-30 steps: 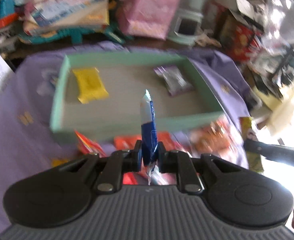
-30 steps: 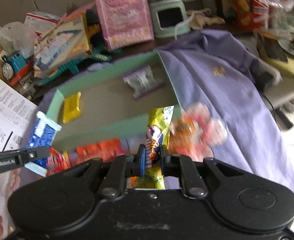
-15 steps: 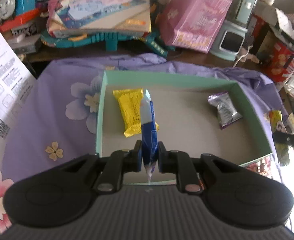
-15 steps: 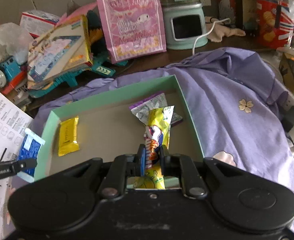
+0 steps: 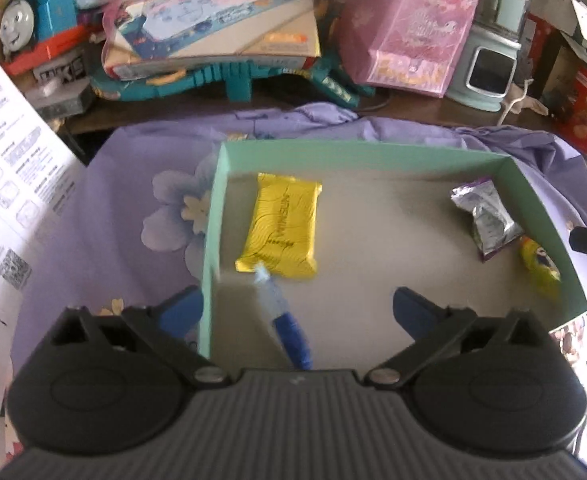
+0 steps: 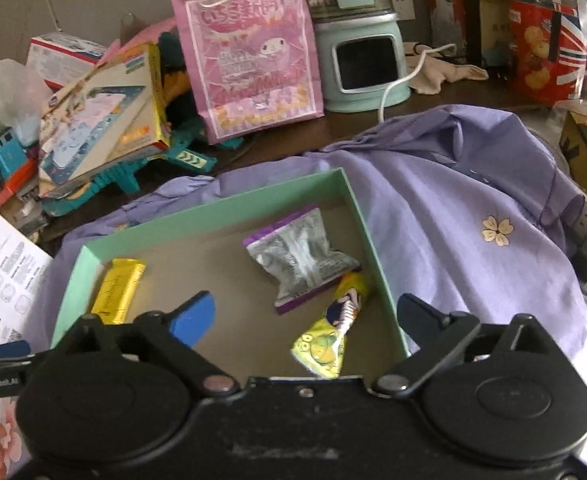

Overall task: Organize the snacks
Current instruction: 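Release the blue-white pack into the green box with the left gripper while the right drops the candy stick in, then grasp the striped snack bag with the left gripper while the right grasps the orange pack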

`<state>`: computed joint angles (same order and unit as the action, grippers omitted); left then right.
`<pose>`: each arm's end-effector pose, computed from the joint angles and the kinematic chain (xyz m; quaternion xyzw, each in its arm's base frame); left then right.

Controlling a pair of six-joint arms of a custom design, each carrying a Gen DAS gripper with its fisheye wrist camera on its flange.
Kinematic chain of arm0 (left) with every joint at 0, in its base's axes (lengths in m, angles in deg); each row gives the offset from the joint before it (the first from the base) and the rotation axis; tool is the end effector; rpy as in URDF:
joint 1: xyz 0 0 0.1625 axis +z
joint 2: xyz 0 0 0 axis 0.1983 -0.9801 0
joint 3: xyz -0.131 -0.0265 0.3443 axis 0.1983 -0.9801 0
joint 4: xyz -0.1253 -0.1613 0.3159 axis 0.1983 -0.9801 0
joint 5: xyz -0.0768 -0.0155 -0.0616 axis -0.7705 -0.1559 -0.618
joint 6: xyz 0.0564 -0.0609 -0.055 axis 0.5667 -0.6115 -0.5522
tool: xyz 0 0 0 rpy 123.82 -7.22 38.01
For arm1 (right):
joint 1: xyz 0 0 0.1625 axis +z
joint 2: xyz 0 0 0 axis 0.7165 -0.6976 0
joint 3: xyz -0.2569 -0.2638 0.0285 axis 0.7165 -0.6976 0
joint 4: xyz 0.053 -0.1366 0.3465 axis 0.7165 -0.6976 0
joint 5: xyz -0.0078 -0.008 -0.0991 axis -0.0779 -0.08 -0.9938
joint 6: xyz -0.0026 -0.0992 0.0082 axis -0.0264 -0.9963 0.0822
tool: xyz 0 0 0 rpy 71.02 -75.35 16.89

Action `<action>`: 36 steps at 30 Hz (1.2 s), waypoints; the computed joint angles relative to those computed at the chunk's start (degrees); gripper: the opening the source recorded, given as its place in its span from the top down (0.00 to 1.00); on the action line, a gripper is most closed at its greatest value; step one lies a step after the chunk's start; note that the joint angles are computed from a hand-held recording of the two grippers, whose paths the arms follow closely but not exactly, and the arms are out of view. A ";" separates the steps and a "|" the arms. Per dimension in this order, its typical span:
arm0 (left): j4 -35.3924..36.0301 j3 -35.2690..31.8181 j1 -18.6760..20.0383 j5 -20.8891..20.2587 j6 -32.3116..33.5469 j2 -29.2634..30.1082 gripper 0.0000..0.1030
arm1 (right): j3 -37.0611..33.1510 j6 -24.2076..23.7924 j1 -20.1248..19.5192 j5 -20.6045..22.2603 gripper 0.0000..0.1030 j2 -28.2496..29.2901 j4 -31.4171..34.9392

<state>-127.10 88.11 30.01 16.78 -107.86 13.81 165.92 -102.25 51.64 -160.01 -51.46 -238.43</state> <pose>-0.2851 -0.5470 0.1805 -0.0047 0.8530 -0.3499 0.3873 0.1758 -0.6153 0.2640 0.1667 -0.9077 0.3129 0.2245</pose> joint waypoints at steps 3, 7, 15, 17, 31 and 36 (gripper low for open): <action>1.27 -0.94 -0.25 -1.16 -1.03 0.31 0.00 | 1.44 0.02 0.20 0.10 0.00 -0.97 -0.08; 2.78 -0.97 -1.11 -2.41 -1.90 0.32 0.00 | 3.92 -0.11 0.60 -0.03 0.00 -2.90 -0.08; 6.00 1.17 -4.49 -3.19 -6.08 -1.94 0.00 | 9.18 1.67 1.79 -0.87 0.00 -8.14 0.93; 7.06 1.84 -5.41 -3.41 -7.23 -2.70 0.00 | 10.95 2.26 2.01 -1.01 0.00 -9.88 1.08; 14.89 10.55 -12.27 -9.98 -19.78 -8.58 0.00 | 23.09 5.14 1.43 -0.22 0.00 -20.85 2.47; 16.44 13.61 -14.77 -12.95 -24.67 -8.71 0.00 | 27.18 5.59 0.07 -0.09 0.00 -23.55 2.68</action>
